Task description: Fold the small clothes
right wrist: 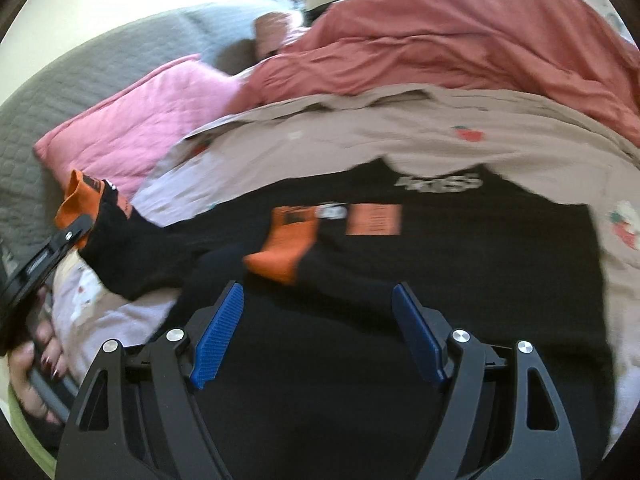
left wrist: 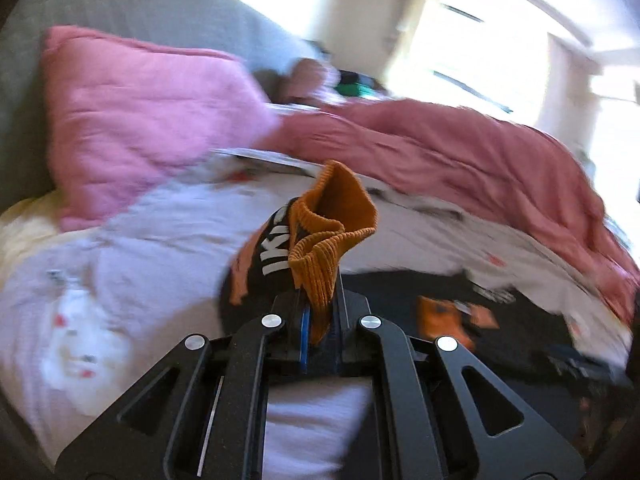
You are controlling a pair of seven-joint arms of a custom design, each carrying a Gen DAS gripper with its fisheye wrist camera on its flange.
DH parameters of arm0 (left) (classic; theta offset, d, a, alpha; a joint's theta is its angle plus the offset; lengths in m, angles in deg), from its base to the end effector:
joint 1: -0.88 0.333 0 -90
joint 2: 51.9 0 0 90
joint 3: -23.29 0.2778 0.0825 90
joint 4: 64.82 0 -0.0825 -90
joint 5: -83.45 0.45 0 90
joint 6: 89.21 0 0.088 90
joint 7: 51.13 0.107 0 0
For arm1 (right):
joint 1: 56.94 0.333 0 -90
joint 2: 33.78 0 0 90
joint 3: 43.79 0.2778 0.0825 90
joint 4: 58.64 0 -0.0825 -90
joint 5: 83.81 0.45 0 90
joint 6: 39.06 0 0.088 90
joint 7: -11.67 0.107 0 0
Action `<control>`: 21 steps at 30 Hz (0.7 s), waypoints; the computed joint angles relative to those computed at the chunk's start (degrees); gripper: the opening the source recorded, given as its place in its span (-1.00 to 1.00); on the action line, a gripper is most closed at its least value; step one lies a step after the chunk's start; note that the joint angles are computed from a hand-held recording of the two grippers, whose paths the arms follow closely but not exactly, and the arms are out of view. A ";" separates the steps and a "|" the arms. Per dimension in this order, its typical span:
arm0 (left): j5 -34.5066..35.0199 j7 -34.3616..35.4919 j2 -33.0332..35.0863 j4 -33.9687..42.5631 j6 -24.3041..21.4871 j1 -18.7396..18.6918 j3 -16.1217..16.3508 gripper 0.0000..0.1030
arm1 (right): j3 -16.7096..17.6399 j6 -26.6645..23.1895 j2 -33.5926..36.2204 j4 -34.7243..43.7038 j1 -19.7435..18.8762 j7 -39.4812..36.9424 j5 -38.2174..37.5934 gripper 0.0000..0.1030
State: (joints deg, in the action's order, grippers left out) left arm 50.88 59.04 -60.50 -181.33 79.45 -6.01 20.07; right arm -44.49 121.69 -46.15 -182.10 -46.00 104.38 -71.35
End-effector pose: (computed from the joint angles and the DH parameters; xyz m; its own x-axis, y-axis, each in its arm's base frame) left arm 0.6230 -0.0771 0.5750 -0.1673 -0.9605 0.2224 -0.4987 -0.1121 -0.8595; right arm 0.6009 0.0977 0.5338 0.0658 -0.9689 -0.2387 -0.6696 0.1345 -0.7305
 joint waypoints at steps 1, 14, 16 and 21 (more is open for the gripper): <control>-3.22 3.87 0.00 0.28 -1.28 -1.57 0.68 -0.96 | -0.05 0.11 -0.76 -0.84 -0.84 1.02 -0.91 0.47; -1.00 15.66 1.85 1.72 -16.72 -2.63 -3.23 -0.94 | -1.77 0.44 -4.22 -4.37 -2.02 1.79 -1.03 0.47; -1.70 16.44 1.97 1.95 -17.84 -2.54 -3.35 -0.91 | -1.77 0.31 -4.14 -4.17 -1.82 1.39 -0.61 0.47; -2.44 17.03 3.09 3.64 -22.67 -1.88 -3.64 -0.82 | -2.66 -0.66 -3.85 -3.42 -0.35 -1.01 2.90 0.47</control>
State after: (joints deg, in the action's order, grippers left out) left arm 48.44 76.07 -57.41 -177.69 56.78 -7.90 16.44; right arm -47.15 121.04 -50.00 -185.52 -46.36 103.36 -68.45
